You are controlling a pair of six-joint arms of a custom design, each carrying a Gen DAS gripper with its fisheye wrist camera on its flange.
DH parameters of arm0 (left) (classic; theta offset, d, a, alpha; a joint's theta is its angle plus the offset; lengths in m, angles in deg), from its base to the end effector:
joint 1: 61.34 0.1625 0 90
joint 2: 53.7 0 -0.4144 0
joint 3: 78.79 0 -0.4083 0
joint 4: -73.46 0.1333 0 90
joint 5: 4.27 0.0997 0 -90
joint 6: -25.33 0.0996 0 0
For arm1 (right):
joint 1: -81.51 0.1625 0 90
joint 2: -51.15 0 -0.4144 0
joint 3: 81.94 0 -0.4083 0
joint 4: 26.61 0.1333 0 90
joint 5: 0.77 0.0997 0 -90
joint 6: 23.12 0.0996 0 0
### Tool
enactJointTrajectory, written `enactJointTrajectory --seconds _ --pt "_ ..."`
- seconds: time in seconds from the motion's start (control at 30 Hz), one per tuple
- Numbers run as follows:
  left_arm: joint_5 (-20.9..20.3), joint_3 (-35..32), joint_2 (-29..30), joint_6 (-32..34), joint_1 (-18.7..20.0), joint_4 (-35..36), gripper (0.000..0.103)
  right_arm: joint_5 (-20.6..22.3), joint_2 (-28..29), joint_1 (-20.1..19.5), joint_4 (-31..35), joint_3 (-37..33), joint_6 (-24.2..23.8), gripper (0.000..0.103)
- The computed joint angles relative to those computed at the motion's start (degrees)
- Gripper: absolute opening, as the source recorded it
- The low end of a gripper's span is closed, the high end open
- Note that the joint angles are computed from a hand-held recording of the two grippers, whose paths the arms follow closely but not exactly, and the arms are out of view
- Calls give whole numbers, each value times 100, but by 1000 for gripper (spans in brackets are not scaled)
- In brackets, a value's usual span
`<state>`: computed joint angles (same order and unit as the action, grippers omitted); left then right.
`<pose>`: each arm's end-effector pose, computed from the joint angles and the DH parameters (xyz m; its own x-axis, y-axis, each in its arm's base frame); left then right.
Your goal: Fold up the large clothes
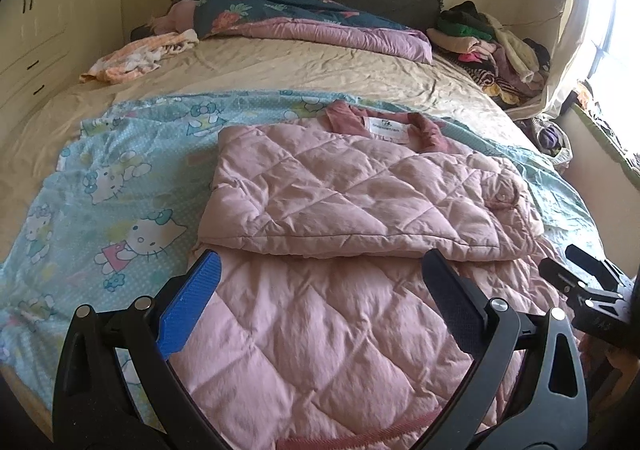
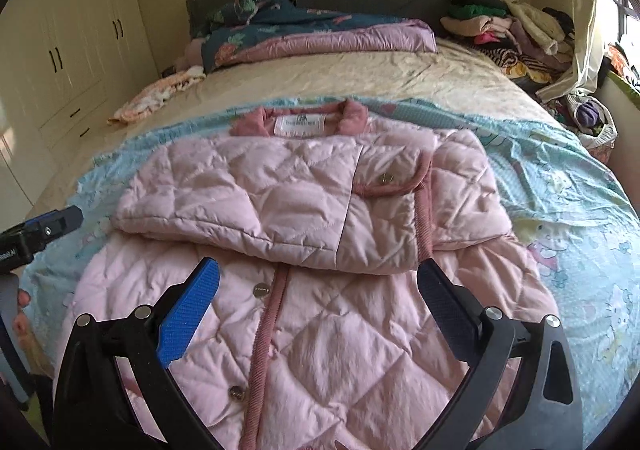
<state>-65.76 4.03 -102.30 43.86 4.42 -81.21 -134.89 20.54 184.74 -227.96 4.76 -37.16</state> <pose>-0.1397 -0.7508 0.2188 -0.7414 0.3827 -0.5512 0.6218 0.7008 -0.3497 0.2225 -0.6668 0.0758 -0.7733 0.2463 0.5842 -0.3278 0.6334 -0.7010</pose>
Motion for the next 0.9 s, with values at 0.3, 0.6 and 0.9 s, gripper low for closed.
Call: enactJointTrajectory --seconds 0.3,0.6,0.9 --pt "-94 408 -327 61 -162 -228 94 -80 -188 203 -580 331 -113 99" --pt "-205 728 -581 120 -302 -462 94 -149 -366 348 -1053 649 -206 99" --pt "-313 1029 -801 183 -416 -612 94 -240 -518 470 -1511 939 -333 99"
